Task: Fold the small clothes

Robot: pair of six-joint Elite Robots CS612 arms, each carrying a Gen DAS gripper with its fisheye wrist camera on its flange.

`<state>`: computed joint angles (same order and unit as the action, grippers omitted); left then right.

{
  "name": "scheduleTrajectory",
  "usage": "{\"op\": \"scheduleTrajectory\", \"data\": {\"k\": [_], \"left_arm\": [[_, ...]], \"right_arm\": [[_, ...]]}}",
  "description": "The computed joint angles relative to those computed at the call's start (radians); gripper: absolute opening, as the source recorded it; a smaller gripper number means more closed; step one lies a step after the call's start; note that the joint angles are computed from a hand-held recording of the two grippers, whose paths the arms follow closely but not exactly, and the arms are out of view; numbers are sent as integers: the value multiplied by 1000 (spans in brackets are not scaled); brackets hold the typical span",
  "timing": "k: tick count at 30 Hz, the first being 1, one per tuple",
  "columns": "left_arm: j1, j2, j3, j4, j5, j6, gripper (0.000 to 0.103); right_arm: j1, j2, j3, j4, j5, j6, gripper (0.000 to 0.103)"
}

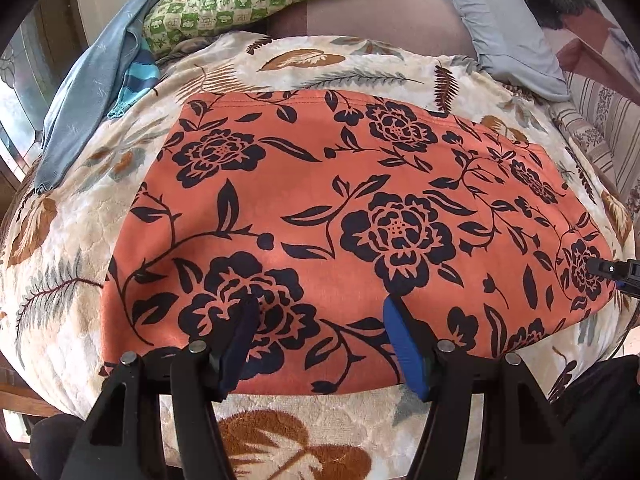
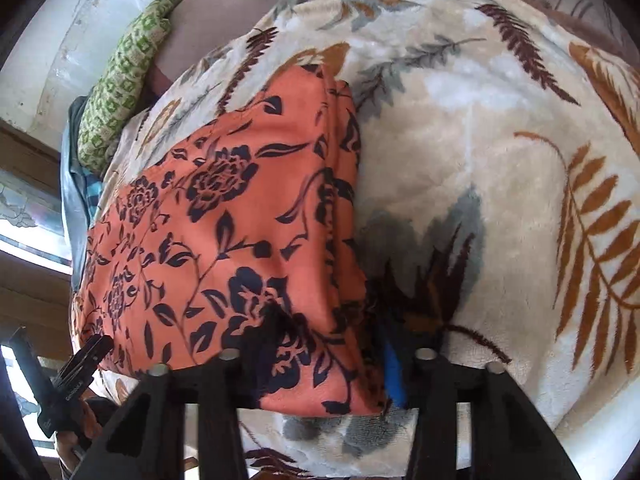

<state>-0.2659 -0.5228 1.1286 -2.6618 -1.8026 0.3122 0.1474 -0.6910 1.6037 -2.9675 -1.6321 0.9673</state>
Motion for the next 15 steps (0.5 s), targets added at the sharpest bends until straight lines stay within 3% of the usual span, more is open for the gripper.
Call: {"op": "scheduleTrajectory", "data": {"k": [2, 4, 5, 8, 11, 13, 15], "left_arm": [[2, -5, 5, -10, -20, -8, 65], [1, -6, 8, -10, -21, 4, 65], [0, -4, 4, 10, -15, 15, 66], [-2, 11, -22, 82, 10, 22, 66], [-5, 5, -19, 87, 20, 6, 66], [-4, -8, -3, 51, 5, -6, 66], [-6, -20, 15, 4, -6, -16, 66]], "right_arm": [[5, 3, 3, -24, -13, -3, 39], [-4, 15, 20, -80, 19, 59, 60], [-14, 23, 30, -118, 46, 105, 79], [-12, 32, 56, -242, 25, 154, 79], [9, 23, 75, -299, -111, 160, 79], [16, 28, 96, -410, -154, 166, 79], [14, 33, 113, -484, -153, 178, 79]]}}
